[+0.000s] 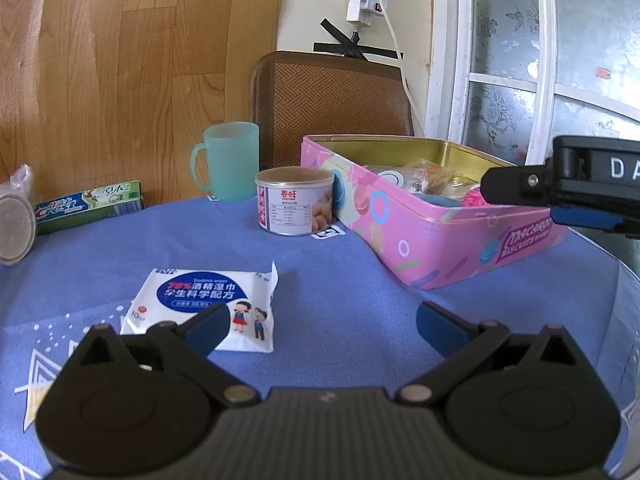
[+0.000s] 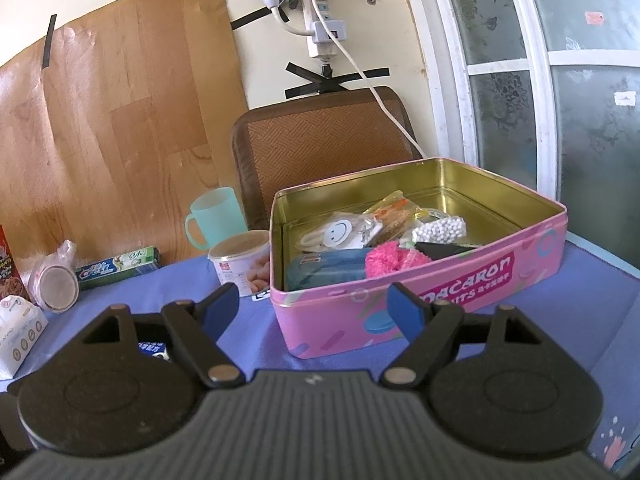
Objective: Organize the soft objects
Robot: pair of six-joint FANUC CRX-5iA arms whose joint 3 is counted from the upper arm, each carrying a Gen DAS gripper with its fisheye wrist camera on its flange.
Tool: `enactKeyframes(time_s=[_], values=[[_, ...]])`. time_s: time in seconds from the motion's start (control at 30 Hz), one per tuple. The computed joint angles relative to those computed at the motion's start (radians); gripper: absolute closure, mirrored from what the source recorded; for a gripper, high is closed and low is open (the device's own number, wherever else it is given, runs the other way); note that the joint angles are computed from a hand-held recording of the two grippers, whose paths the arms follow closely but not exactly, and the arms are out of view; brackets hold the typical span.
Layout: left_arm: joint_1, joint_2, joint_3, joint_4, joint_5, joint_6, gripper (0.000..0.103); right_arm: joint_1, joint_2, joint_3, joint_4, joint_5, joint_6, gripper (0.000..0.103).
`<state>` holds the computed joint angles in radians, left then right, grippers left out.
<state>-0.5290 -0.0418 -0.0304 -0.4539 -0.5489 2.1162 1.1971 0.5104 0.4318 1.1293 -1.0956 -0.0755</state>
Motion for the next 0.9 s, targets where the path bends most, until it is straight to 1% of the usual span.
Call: enactKeyframes(time_s=[0.27, 0.47, 0.53, 0.67, 0.73, 0.8, 0.9], values=[[-0.001, 0.001, 0.002, -0.003, -0.002, 0.005, 0.0, 0.001, -0.003, -0.004, 0.001, 0.001, -0.012, 0.02], [0.003, 0.009, 0.009, 0.017, -0.014, -0.015, 0.0, -0.001, -0.032, -0.042, 0.008, 0.02, -0.032, 0.02], [-0.012, 0.018, 0.028, -0.012, -0.041, -0.002, 0.0, -0.002, -0.048, -0.068, 0.024, 0.022, -0.056, 0.02], [-0.08, 0.045, 0.091, -0.136, -0.136, 0.052, 0.0, -0.006, -0.084, -0.124, 0.036, 0.035, -0.101, 0.02], [-0.091, 0.051, 0.107, -0.13, -0.154, 0.051, 0.0, -0.009, -0.103, -0.154, 0.04, 0.042, -0.125, 0.02], [-0.09, 0.059, 0.117, -0.087, -0.159, 0.031, 0.0, -0.016, -0.123, -0.184, 0.047, 0.054, -0.152, 0.02], [-0.118, 0.085, 0.162, -0.098, -0.214, 0.036, 0.0, -0.024, -0.15, -0.226, 0.062, 0.066, -0.195, 0.02]])
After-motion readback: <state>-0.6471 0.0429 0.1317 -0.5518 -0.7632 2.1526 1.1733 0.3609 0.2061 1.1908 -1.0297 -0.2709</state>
